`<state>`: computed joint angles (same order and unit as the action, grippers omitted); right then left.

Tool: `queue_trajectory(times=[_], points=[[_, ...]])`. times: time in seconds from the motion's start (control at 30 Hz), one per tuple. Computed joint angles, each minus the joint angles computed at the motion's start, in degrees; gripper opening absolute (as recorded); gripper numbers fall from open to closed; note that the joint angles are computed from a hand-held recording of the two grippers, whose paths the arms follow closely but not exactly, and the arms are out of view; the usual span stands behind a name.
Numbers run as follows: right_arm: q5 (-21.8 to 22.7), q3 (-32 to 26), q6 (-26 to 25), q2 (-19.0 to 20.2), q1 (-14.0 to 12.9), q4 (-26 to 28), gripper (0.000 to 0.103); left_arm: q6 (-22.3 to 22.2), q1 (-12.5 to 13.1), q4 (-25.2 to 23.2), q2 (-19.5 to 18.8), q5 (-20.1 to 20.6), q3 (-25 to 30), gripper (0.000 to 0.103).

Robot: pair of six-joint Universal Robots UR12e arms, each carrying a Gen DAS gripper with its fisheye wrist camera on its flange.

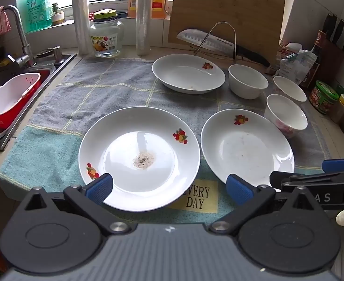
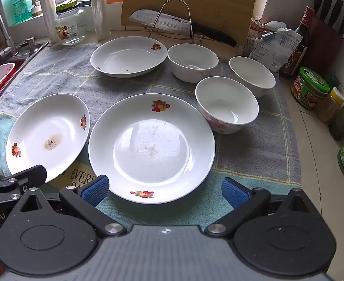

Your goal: Organize plates and bowls

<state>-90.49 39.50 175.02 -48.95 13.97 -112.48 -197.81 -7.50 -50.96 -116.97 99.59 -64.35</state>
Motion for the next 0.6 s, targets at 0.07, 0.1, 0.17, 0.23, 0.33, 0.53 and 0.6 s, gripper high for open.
queue_trajectory(times=[0.07, 0.1, 0.17, 0.23, 0.33, 0.53, 0.6], points=[[0.06, -0.19, -0.01, 0.06, -0.01, 0.36, 0.103, 0.03, -0.08, -0.09, -0.02, 0.28, 0.05, 0.102], [0.14, -0.24, 0.04, 0.09, -0.03, 0.44, 0.103, -0.07, -0.11, -0.16, -0.03, 0.3, 0.08, 0.102], [0.08, -0.24, -0.05, 0.09, -0.02, 0.38, 0.103, -0.28, -0.17, -0.17, -0.01, 0.26, 0.1, 0.102], [0.14, -0.25, -0.18, 0.1, -0.04, 0.32, 0.103, -0.21, -0.11, -0.28, -0.08, -0.24, 0.3, 0.102], [0.06, -0.26, -0.39, 0.11, -0.03, 0.09, 0.103, -0.29, -0.01, -0.42, -0.23, -0.58, 0.72, 0.102], [0.11, -0.59, -0.37, 0.24, -0.04, 0.26, 0.103, -0.06, 0.19, 0.53, 0.08, -0.95, 0.0, 0.102], [0.03, -0.51, -0.27, 0.19, 0.01, 0.19, 0.103, -0.07, 0.2, 0.49, 0.08, -1.0, 0.04, 0.102]])
